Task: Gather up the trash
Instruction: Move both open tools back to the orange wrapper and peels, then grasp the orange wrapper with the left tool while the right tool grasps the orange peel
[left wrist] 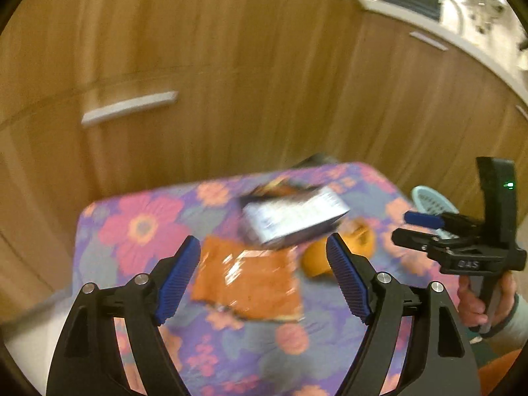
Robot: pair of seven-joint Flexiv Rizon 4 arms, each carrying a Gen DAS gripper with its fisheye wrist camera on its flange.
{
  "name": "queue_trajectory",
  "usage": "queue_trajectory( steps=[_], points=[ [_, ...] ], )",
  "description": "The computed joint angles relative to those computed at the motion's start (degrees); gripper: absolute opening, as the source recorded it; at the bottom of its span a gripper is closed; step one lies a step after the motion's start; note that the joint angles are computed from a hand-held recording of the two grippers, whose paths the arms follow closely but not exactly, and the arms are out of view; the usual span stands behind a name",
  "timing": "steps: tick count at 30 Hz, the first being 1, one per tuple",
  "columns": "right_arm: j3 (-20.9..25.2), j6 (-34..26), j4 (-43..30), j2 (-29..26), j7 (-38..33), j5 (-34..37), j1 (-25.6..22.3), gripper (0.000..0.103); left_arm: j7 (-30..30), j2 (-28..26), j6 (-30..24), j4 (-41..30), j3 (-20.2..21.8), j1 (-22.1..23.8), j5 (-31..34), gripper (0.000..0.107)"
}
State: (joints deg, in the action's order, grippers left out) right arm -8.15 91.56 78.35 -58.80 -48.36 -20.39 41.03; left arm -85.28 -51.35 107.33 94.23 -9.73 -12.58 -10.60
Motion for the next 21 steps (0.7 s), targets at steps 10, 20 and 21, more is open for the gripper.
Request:
queue_trajectory(
  steps=[10,20,21],
  points=[
    [2.2,-6.0,-11.3,-7.2,1.3,-1.5,-1.5,0.091,-1.0,-4.8,-12.8,-7.7,8.7,-5.4,-5.7,0.077],
    [5.9,-8.7,-13.4,-7.9,-0.8,-1.6,-3.3,0.093,-2.6,-6.7,-16.1,-10.1,9.9,-6.4,-2.6,0.074],
    [6.4,-9.1,-13.7,-8.0,-1.2,-1.6,-3.6,0.093,-3.0,-6.8,-16.0,-10.1,10.3,-6.6,-2.5,0.070]
  ],
)
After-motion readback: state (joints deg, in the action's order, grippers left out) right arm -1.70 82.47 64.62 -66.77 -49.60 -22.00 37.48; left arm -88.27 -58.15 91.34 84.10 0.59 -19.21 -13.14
